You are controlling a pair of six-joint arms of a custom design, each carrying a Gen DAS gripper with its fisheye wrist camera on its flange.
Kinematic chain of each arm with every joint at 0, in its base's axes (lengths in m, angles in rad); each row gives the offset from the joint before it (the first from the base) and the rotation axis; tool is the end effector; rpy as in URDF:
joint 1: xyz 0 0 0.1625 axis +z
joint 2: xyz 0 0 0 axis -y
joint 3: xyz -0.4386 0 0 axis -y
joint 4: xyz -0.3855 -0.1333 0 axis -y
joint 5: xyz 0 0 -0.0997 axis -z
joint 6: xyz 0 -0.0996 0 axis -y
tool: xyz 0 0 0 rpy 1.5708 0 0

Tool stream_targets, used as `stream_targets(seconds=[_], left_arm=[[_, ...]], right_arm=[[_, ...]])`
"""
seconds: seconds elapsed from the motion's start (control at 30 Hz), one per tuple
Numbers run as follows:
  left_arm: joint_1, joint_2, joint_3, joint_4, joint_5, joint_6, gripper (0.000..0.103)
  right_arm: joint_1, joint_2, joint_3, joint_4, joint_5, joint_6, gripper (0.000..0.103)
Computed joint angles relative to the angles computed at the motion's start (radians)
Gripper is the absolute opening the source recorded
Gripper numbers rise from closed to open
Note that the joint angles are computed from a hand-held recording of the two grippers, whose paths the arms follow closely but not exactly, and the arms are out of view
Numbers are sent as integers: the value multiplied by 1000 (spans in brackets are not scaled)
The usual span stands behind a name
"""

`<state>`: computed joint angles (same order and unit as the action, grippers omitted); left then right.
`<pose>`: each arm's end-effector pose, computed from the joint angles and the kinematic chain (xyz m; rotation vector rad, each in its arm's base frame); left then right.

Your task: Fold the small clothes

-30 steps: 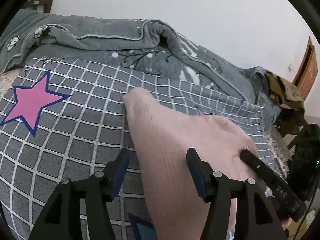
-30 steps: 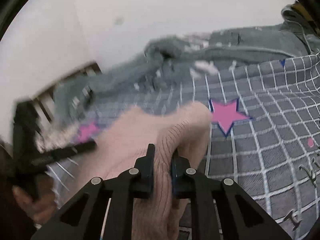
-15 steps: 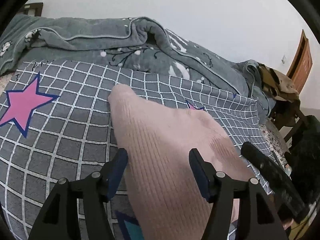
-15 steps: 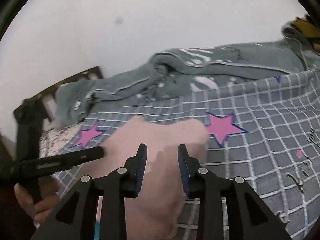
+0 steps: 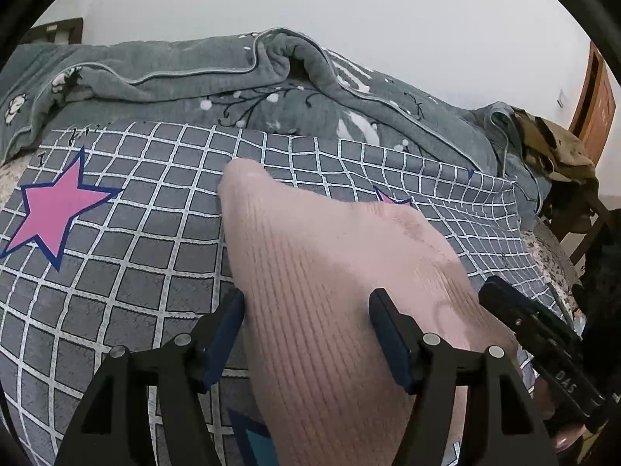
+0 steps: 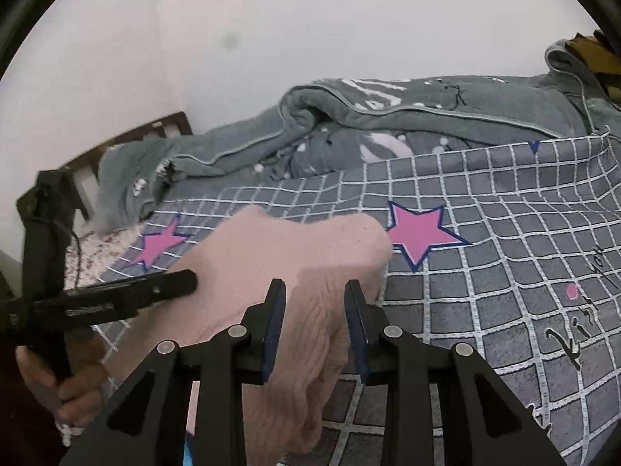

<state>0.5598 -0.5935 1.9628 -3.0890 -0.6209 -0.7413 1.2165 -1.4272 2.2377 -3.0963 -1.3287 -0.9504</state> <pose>-0.3505 -0.4726 -0.0124 0.2339 2.4163 -1.0742 -0.0146 -0.4926 0.3096 0.9155 -2.5598 1.0067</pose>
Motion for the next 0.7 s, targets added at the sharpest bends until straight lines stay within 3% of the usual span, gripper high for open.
stream_targets(seconds=[0.13,0.3,0.4,0.53,0.7], left_arm=[[-8,9,0,-9,22,10,65],[-24,34,16,-97,41,53,68],[-39,58,33,-182,41,118,75],[-67,77,38,-164,70,148,78],[-89,69,55,-62,90,105,78]], right_arm=[[3,-6,21,2,6,-48,31],[25,32,54,-112,-96,-97,32],[30,53,50,-141,-150,-93,33],[25,57,39,-144,-162,-76,39],[20,46,26,-112,-168,-74,39]])
